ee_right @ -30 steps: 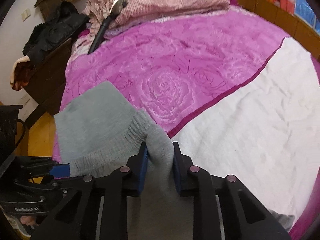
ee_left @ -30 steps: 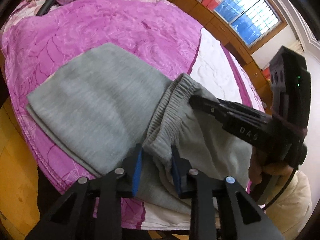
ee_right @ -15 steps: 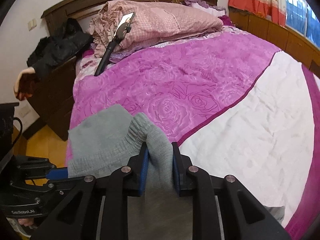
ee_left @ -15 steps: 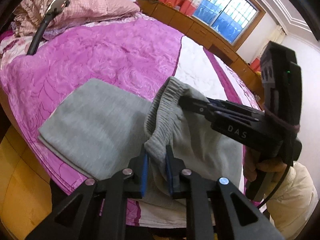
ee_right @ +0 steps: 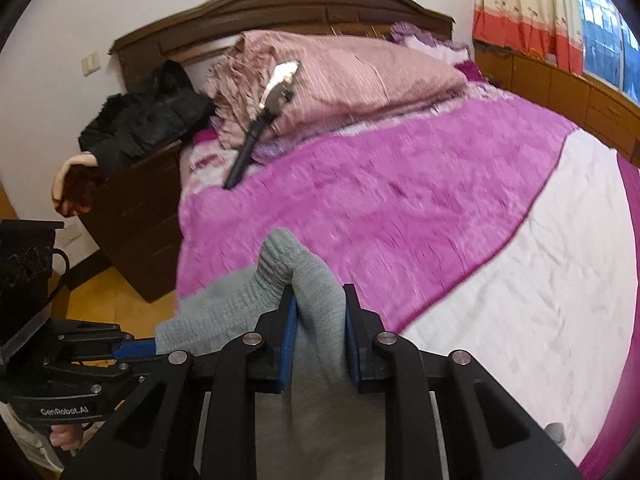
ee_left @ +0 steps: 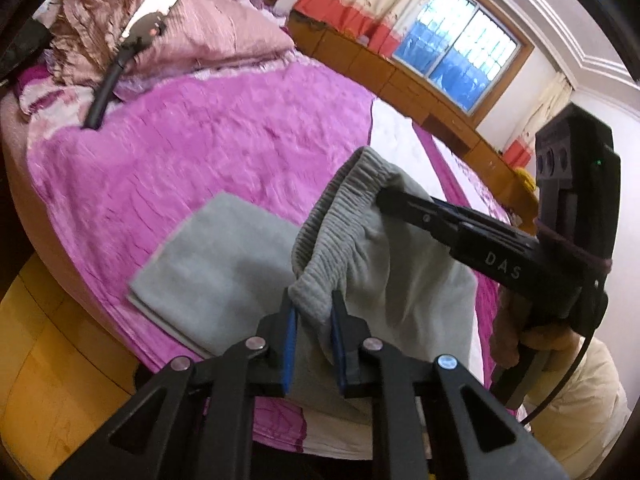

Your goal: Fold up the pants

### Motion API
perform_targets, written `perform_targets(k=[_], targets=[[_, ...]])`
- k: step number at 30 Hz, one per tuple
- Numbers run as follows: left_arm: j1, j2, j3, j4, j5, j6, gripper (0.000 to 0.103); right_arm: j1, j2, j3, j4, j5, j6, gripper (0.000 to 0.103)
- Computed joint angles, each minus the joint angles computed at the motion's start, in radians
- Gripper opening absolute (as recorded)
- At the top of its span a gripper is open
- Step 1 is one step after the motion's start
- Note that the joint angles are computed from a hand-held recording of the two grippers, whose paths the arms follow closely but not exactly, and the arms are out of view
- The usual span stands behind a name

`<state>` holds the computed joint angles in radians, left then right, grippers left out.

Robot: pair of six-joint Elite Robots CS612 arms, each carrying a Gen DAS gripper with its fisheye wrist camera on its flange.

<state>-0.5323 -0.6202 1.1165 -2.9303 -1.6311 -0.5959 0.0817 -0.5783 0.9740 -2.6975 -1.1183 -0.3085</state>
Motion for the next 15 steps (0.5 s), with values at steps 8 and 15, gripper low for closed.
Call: perform_targets(k=[8, 15], targets=[[0.015, -0.024, 0.023, 0.008, 0.076, 0.015, 0.015, 0.028, 0.057, -0.109, 0.055, 0.025, -0.018, 0.014], [0.047, 0.014, -0.029, 0.132, 0.046, -0.021, 0.015, 0.055, 0.162, -0.277, 0.215, -0.002, -0.011, 0.014]])
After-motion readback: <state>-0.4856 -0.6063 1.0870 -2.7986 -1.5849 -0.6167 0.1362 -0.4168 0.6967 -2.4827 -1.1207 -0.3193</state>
